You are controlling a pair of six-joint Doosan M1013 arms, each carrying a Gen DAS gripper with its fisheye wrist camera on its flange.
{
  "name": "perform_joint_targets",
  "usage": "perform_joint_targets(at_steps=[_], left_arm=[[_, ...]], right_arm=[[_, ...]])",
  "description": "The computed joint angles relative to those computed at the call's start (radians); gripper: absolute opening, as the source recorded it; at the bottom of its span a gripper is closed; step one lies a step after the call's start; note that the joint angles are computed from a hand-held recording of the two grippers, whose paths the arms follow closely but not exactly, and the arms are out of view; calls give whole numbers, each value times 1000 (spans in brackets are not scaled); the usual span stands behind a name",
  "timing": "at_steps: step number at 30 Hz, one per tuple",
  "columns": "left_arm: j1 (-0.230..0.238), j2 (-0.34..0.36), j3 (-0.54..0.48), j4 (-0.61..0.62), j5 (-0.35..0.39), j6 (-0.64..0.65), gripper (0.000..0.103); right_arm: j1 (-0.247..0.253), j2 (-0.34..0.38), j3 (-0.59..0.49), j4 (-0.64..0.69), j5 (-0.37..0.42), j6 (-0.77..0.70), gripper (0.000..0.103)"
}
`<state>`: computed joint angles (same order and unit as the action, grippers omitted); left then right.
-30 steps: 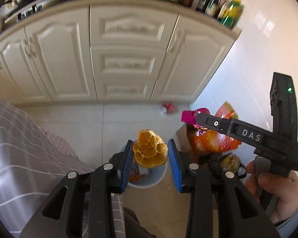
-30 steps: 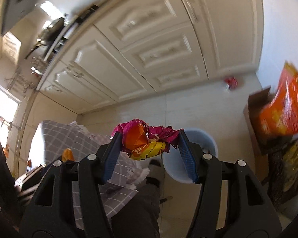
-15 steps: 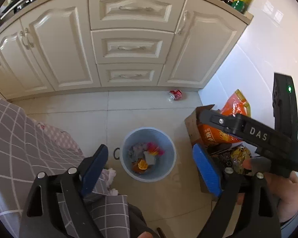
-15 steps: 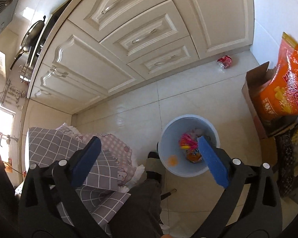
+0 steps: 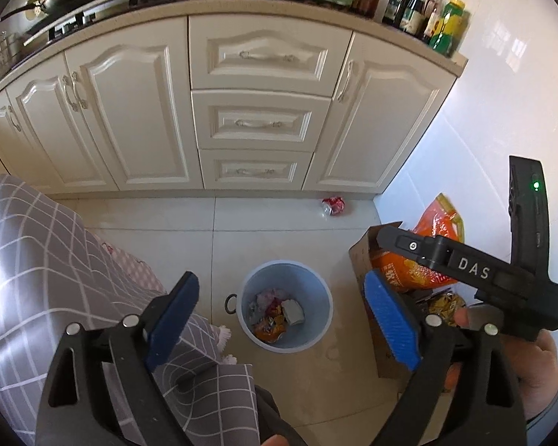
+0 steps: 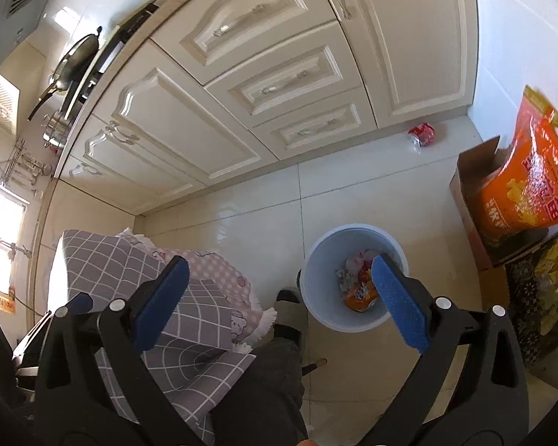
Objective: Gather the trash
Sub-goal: 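Move both open tools back over the table trash pile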
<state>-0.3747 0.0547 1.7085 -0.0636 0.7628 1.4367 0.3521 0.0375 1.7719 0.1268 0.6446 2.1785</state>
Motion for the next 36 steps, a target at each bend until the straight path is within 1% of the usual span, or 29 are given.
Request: perform_joint_targets(at_steps=[3, 8, 13, 17, 20, 25, 28, 33, 36], left_arm=[[-1, -28, 9, 7, -15, 1, 89], [9, -85, 29, 25, -51, -17, 89], [26, -151, 47, 70, -78, -59, 91], [52, -200, 58, 82, -74, -60, 92], [70, -236, 69, 119, -76, -86, 92], [121, -301, 90, 164, -79, -129, 92], [156, -339, 103, 200, -80, -158, 93], [220, -406, 132, 286, -89, -234, 94], [261, -442, 148, 341, -87, -285, 94]], right_arm=[[16, -11, -11, -28, -1, 14, 96], [57, -30, -41, -90, -6, 41, 97], [118, -39, -86, -159, -11, 50, 97], [169, -36, -125, -195, -15, 39, 97], [204, -32, -148, -228, -23, 50, 97], [262, -15, -195, -240, -30, 21, 97], [298, 3, -230, -233, -26, -25, 97], [354, 34, -279, -211, -24, -93, 97], [400, 61, -321, -213, -26, -127, 97]])
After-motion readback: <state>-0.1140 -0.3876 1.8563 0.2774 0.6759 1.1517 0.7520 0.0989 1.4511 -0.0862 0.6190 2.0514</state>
